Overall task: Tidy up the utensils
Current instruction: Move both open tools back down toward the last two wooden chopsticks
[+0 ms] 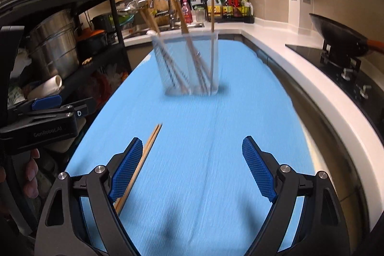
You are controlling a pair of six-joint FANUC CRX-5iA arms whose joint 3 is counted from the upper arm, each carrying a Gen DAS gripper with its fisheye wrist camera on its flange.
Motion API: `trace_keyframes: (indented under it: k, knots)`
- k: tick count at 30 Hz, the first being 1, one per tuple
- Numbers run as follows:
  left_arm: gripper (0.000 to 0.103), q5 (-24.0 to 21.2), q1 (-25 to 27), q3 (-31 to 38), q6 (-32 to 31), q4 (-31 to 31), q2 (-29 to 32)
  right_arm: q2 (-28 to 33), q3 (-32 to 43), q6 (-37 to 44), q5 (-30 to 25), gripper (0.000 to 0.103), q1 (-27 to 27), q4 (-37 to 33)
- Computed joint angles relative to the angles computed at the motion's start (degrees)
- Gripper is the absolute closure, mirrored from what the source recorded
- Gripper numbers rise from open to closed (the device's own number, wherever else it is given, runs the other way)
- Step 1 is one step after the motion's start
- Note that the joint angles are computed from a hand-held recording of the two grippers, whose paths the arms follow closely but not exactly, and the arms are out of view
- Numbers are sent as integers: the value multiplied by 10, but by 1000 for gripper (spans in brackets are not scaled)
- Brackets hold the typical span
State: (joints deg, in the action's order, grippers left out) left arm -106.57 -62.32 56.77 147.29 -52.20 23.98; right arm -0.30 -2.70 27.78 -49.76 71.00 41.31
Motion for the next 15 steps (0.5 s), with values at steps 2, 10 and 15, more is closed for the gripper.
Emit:
trace_keyframes:
  k: [2,10,15]
  knots:
    - [13,0,-8,-34,37,6,-14,-7,-24,-14,0,19,14,5]
    - [13,-12,-24,-131,132,42,-45,-17,-78,-52,1,19,54,12]
    - [13,-34,-37,-150,157,39,-50,-7,-84,-62,0,19,74,21]
